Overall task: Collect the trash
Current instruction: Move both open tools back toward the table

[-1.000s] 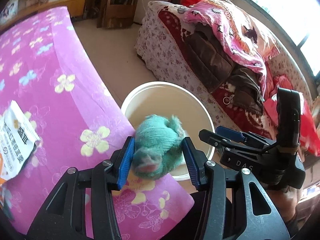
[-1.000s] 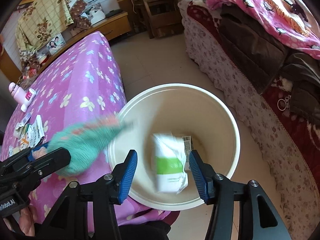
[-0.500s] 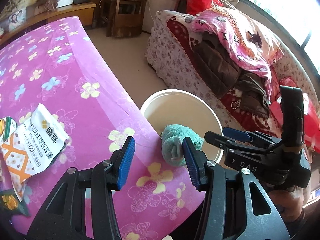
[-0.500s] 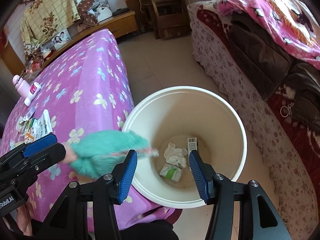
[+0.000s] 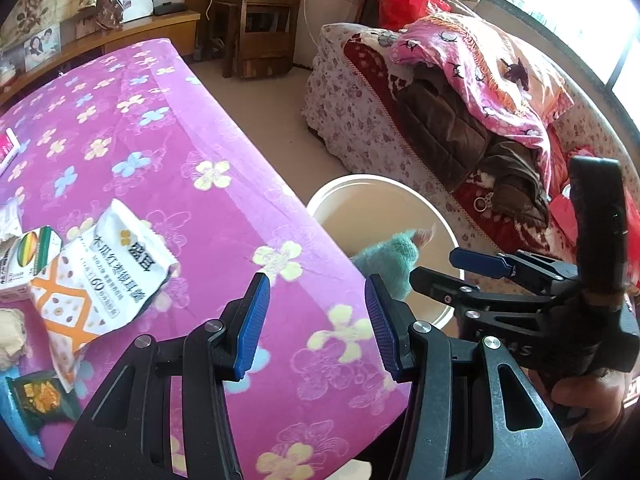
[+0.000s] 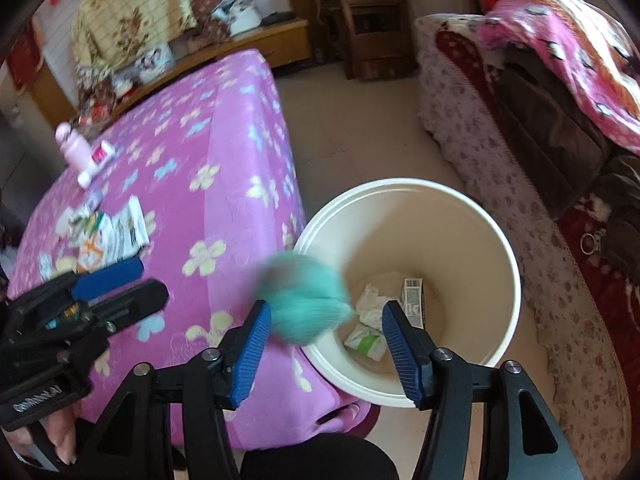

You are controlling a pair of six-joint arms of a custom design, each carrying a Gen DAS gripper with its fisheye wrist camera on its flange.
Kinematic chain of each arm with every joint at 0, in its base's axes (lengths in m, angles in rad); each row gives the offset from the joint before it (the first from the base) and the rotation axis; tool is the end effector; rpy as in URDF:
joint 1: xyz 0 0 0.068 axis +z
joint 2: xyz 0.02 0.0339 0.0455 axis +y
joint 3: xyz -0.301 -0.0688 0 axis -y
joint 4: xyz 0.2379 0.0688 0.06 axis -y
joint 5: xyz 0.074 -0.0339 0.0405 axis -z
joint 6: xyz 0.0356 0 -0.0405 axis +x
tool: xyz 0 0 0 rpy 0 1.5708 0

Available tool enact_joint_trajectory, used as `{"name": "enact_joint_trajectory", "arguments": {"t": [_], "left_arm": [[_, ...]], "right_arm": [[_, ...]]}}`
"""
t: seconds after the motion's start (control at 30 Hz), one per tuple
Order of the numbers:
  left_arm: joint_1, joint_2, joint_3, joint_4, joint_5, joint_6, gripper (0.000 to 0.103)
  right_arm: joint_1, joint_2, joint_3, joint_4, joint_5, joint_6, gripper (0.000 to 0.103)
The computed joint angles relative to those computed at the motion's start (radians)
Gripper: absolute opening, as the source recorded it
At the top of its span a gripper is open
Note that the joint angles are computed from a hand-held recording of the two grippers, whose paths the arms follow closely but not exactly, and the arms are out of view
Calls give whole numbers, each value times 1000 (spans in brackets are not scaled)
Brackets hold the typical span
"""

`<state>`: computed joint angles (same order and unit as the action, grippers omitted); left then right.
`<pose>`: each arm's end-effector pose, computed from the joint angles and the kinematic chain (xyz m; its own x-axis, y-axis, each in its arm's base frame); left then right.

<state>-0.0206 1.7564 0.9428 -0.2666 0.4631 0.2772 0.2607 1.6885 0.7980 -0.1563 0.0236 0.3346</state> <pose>0.3320 -0.0227 0.1843 -0.7856 0.2611 -0.5610 0.4615 0.8512 -0.2501 0.2963 0.0782 0.1703 -0.8711 0.1074 -0.4793 0.0421 0.9885 0.1450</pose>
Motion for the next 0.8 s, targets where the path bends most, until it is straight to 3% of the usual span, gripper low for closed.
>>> {"name": "enact_joint_trajectory", "arguments": {"t": [0.07,0.27,0.8], "left_arm": [[12,-4,-2,1,-1,4,48],[46,-22,-20,17,-12,11,48],[283,-88,-48,17,-20,116,48]], "right_arm": [[11,21,10,-6,43,12,57],[-5,0,11,-20,12,18,57],[235,74,176,-82,92,79,57]]}}
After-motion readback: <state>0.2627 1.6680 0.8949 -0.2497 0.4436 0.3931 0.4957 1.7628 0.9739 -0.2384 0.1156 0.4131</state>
